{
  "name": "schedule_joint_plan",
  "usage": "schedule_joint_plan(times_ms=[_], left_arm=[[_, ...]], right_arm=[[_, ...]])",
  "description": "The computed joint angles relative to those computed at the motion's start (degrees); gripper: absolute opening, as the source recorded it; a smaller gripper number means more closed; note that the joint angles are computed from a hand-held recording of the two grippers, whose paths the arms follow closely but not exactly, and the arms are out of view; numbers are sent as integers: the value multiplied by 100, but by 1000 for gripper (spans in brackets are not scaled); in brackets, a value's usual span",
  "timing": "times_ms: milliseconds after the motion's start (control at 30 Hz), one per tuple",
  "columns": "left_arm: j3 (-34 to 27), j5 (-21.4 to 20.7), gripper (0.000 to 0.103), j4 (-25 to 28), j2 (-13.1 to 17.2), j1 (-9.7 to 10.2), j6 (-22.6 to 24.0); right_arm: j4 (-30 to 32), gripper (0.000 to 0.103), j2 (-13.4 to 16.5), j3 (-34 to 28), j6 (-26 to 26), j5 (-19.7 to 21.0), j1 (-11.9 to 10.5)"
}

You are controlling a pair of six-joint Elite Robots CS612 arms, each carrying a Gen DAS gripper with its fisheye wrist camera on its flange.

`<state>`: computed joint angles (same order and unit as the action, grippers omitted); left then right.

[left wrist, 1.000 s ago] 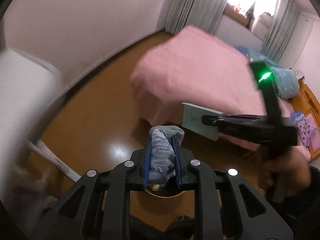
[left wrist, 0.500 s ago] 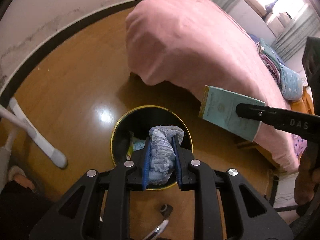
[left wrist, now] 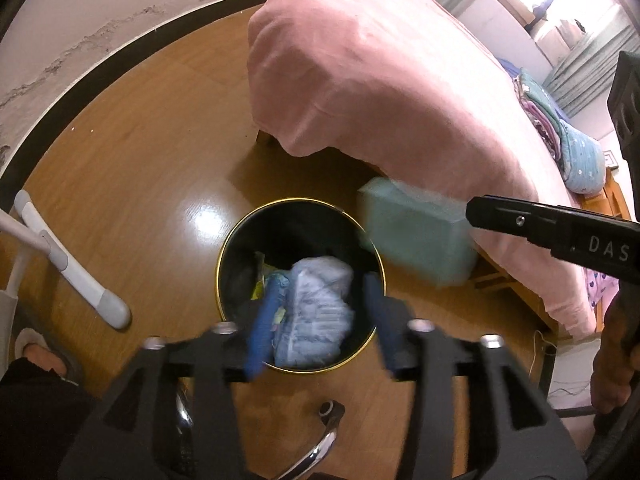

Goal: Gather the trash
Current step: 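Carry the sock and teal box to the bin and release both, then grasp the cigarette pack with the left gripper while the right grasps the plastic bag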

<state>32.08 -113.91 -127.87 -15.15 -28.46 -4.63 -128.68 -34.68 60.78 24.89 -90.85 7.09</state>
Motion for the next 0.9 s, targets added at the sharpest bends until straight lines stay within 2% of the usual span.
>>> schedule_joint_plan(times_ms=[33,67,233,333,367,400,500,567,667,733,800,867,900], left_arm=[[13,1,55,-29,-5,-2,-5],[41,7,57,-65,-17,-5,-6],[240,57,64,-299,-113,-8,-23],[606,152,71,-760,-333,6,-137],[733,198,73,-908,-420,9,-145],[881,273,78,-1083,-530,10,-146],[1546,934,90,-1864,-1068,-2,-104],[1836,1142,91,-2134,-1369,37,9],[2356,1311,94,-2520,-1902,185,365],[2684,1566,94,-2792,-2216,312,504],[2931,1865,95,-2991,-2441,469,503],[3206,2392,95,-3135,-2651,657,325],[3322,2651,95,-3163,-2728,736,216]], right_arm=[[-15,51,-6,9,5,-12,1],[-74,69,-20,31,2,-57,9],[-290,70,-64,73,-61,-333,53],[-371,71,-82,71,-98,-482,81],[-435,74,-97,84,-104,-563,94],[-541,76,-123,100,-116,-742,121],[-949,83,-202,128,-172,-1485,240],[-1357,88,-242,116,-319,-2077,373],[-1761,90,-225,-46,-669,-2361,522],[-1991,90,-156,-303,-1064,-2124,634],[-2011,90,-20,-696,-1463,-1548,735],[-1791,90,232,-1323,-1849,-695,864],[-1664,90,357,-1609,-1971,-435,909]])
